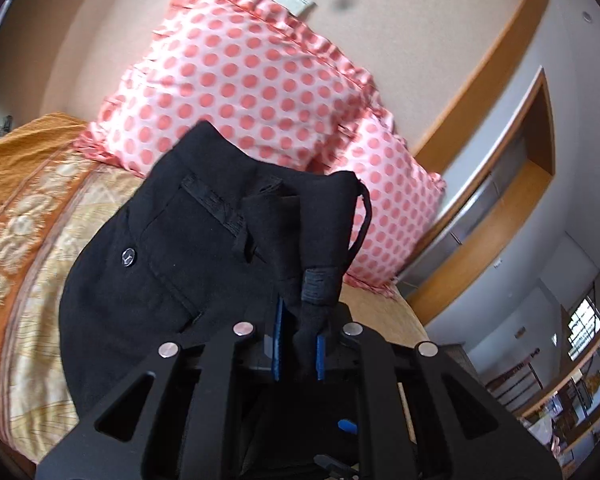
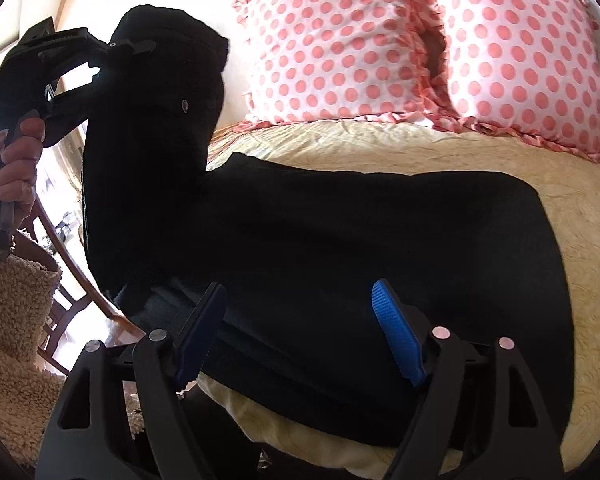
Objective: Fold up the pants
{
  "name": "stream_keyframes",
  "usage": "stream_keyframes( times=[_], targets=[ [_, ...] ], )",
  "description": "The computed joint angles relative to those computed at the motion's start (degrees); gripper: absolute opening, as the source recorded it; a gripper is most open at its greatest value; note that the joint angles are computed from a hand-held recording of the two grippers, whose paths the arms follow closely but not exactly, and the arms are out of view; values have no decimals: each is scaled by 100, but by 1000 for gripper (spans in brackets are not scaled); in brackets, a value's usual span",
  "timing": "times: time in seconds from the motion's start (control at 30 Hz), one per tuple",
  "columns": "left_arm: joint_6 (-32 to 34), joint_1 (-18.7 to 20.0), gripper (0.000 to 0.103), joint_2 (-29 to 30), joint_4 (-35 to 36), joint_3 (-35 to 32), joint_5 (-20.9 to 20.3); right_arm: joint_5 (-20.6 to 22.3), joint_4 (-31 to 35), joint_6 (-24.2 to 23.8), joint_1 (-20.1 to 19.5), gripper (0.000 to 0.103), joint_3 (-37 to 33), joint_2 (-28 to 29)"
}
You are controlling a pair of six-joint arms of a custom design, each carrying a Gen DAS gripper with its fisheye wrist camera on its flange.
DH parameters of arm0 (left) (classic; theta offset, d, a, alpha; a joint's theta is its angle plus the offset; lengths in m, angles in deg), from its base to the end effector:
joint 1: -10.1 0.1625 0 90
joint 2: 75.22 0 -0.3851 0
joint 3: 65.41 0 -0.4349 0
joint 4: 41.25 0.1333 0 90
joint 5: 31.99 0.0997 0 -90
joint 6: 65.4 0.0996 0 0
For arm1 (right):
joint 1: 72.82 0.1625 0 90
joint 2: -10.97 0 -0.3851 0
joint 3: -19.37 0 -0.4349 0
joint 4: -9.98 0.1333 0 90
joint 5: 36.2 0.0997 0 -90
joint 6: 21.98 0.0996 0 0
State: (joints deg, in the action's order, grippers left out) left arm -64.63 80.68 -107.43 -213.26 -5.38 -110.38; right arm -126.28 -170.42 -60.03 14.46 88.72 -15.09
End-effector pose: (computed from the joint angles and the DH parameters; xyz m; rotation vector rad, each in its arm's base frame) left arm -0.1373 -0.8507 0.1886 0.3419 2.7379 -1.4365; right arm 0.0949 -0.8088 0.0387 0.8030 -2.5240 1.0817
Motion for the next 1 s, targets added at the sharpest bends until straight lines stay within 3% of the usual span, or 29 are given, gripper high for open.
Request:
stream_keyframes(
  times=[0.17, 0.3, 0.37, 0.43, 0.6, 0.77, 1.0],
  targets=[
    [64, -101, 11, 829, 1143, -1020, -716, -27, -682, 301, -175, 80, 517, -297],
    [115, -176, 11, 1595, 2276, -1992, -900, -101, -1040, 501, -301, 80, 850, -516],
    [79, -186, 11, 1784, 2521, -2214, -900, -140, -1203, 572, -363, 81, 1011, -632],
    [214, -254, 11, 1874, 2398, -2267, -693, -179, -1363, 643, -417, 83, 1144, -722],
    [905, -458, 11, 1682, 1860, -1666, -372, -291, -1580, 783, -524, 84, 1273, -824],
    [1277, -530, 12, 1813, 2380, -1647, -94, -304, -2062, 1078, -619, 84, 1322, -834],
    [1745, -512, 14, 1771, 2190, -1082, 203, -569, -2490, 1302, -649, 84, 1372, -911]
  ],
)
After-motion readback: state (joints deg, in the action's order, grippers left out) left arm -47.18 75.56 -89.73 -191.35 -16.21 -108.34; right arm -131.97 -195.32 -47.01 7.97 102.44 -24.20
